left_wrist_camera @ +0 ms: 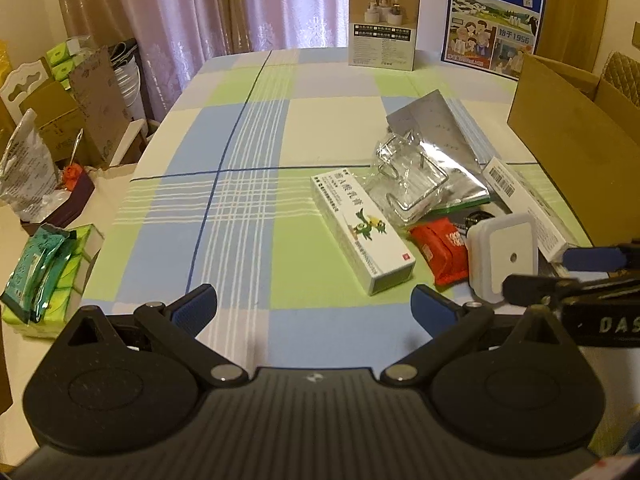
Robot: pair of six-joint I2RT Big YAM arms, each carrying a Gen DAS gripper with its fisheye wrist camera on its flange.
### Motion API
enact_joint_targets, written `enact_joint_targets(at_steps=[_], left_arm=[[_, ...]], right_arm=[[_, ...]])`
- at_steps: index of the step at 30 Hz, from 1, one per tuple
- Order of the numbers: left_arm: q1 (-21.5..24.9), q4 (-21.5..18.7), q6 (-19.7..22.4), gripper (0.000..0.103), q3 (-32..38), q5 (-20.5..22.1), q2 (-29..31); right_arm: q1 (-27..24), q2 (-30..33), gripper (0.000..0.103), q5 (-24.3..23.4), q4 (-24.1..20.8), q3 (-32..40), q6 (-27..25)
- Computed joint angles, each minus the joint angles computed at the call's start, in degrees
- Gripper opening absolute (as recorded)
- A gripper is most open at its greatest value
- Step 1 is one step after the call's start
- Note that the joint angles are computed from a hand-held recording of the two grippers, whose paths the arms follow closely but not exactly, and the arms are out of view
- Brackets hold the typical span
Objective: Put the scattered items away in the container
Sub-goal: 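Grasp the white night light with the right tool while the left tool grasps the white medicine box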
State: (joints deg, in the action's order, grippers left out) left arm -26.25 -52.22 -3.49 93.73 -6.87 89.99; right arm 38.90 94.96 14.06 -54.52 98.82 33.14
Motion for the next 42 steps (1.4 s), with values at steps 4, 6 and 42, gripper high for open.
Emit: enact_joint_targets(at_steps=[4, 6, 42], left_arm=[[0.4, 1.1, -0.8, 0.102, 0.1, 0.9, 0.6], [0.5, 1.3, -1.0, 0.102, 0.3, 1.4, 1.0], [0.7, -5.6, 3.4, 0.033, 6.9, 5.3, 8.1]], right_arm=[[-0.8, 1.2, 0.079, -0.7, 0.4, 0.1, -1.4], [-1.1, 1.7, 0.079, -0.4, 0.3, 0.2, -1.2], [-1.7, 3.4, 0.062, -0.2, -3.2, 2.4, -3.9]])
